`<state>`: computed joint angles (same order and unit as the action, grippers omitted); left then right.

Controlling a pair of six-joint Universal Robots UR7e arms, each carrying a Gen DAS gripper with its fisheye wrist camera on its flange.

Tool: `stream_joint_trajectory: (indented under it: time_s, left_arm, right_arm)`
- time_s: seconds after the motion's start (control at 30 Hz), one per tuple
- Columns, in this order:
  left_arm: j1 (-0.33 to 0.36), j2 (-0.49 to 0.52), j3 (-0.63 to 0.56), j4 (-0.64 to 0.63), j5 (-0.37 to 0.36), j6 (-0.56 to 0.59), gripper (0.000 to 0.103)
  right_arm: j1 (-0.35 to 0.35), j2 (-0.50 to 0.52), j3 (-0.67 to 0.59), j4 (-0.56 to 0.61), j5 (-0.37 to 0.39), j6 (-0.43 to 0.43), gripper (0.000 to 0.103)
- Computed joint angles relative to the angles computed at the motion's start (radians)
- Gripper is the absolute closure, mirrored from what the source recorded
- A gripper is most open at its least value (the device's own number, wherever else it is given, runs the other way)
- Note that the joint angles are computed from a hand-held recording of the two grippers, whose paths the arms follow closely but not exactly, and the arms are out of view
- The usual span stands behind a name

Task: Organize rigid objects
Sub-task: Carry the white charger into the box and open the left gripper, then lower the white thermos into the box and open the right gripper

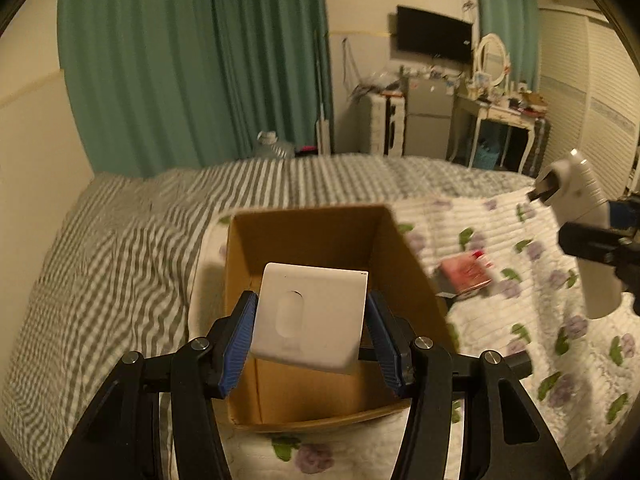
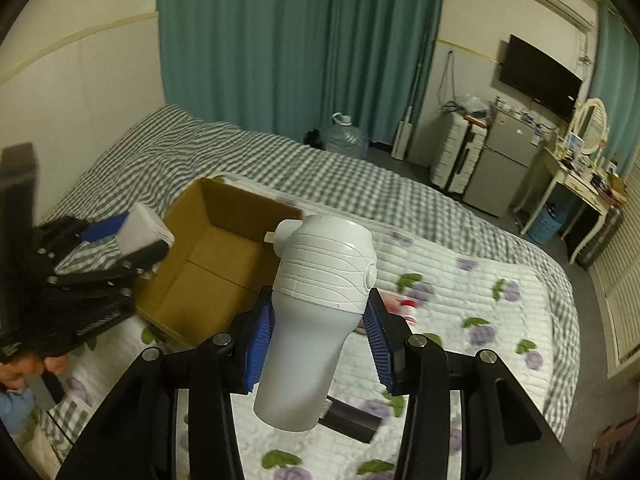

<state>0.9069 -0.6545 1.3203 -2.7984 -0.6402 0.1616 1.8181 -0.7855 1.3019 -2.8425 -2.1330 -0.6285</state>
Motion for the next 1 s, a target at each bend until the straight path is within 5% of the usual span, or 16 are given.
stream_joint_trajectory:
  time_s: [0.5, 0.63, 1.0]
  left_arm:
    - [0.088, 0.026, -0.022, 0.072, -0.065, -0.04, 0.045]
    - [0.087, 0.016, 0.003, -0.007, -0.093, 0.005, 0.035]
    - [0.061, -0.046, 0.068, -0.12, -0.033, 0.003, 0.035]
  right_arm:
    - [-0.012, 0.148, -0.146, 0.113, -0.01, 0.019, 0.059]
    - [-0.019, 0.167, -0.168, 0.131, -0.007, 0.027, 0.059]
    - [-0.01, 0.214, -0.222, 0.155, 0.006, 0.047, 0.059]
